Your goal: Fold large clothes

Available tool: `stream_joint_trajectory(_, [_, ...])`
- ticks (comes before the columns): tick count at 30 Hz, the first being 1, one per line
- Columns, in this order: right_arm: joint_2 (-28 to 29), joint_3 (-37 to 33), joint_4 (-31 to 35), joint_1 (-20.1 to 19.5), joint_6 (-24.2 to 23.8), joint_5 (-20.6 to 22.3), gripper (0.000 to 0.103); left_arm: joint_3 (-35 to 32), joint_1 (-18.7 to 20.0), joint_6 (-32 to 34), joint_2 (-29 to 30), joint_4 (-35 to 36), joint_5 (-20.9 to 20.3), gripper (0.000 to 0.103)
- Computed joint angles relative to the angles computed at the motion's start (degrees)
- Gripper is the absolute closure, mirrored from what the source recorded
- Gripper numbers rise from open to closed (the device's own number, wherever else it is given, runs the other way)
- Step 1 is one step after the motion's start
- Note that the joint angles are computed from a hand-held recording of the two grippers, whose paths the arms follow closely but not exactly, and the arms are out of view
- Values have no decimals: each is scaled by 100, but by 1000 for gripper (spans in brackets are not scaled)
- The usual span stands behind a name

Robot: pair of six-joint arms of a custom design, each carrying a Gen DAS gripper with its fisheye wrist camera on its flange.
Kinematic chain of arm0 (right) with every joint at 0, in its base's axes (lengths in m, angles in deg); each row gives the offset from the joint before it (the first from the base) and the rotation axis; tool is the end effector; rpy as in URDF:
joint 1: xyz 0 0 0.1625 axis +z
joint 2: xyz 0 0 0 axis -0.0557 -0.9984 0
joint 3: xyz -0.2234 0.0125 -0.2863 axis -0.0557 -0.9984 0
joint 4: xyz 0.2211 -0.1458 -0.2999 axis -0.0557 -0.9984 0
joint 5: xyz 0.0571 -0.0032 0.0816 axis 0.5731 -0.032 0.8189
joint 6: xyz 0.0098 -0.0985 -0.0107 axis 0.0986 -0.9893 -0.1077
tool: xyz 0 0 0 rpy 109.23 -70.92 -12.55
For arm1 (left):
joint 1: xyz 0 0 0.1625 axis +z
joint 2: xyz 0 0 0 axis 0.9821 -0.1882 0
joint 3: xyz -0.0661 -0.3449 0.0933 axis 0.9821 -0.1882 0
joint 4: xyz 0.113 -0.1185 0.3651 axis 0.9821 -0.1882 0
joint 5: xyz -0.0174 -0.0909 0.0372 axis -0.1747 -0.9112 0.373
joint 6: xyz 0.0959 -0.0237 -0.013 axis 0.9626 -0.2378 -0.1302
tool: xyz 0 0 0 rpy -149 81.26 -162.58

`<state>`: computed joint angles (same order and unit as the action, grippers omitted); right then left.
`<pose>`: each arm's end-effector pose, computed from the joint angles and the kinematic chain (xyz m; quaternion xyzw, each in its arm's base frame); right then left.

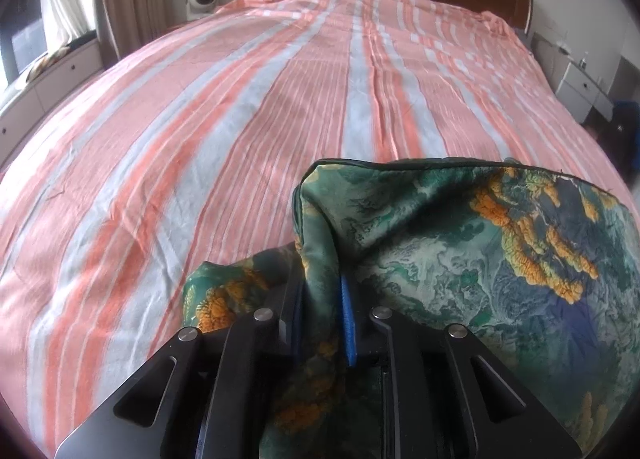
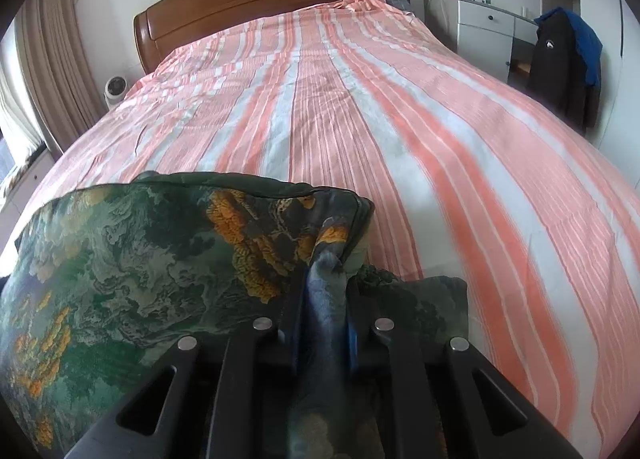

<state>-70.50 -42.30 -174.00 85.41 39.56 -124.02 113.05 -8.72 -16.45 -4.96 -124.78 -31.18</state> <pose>-0.0211 -0.8482 0.2049 0.1141 -0.8781 0.3355 0.3217 -0.0618 -0.8022 0.0950 0.0139 0.8643 -0.3595 0.3514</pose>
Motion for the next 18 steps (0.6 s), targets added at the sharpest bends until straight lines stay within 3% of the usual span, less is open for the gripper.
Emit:
stream_joint_trajectory(5, [-133, 95, 182, -88, 254, 314, 87, 72, 0, 19, -28, -94, -23, 84])
stream_joint_trajectory(11, [-93, 150, -53, -46, 82, 196, 86, 110, -13, 81, -12, -267, 33, 77])
stream_joint_trajectory(16, [-83, 170, -135, -26, 14, 126, 82, 234, -31, -55, -53, -552, 253, 37])
stream_joint_trajectory(18, [-66, 164, -182, -16, -18, 82, 82, 326, -11, -168, -129, -576, 177, 34])
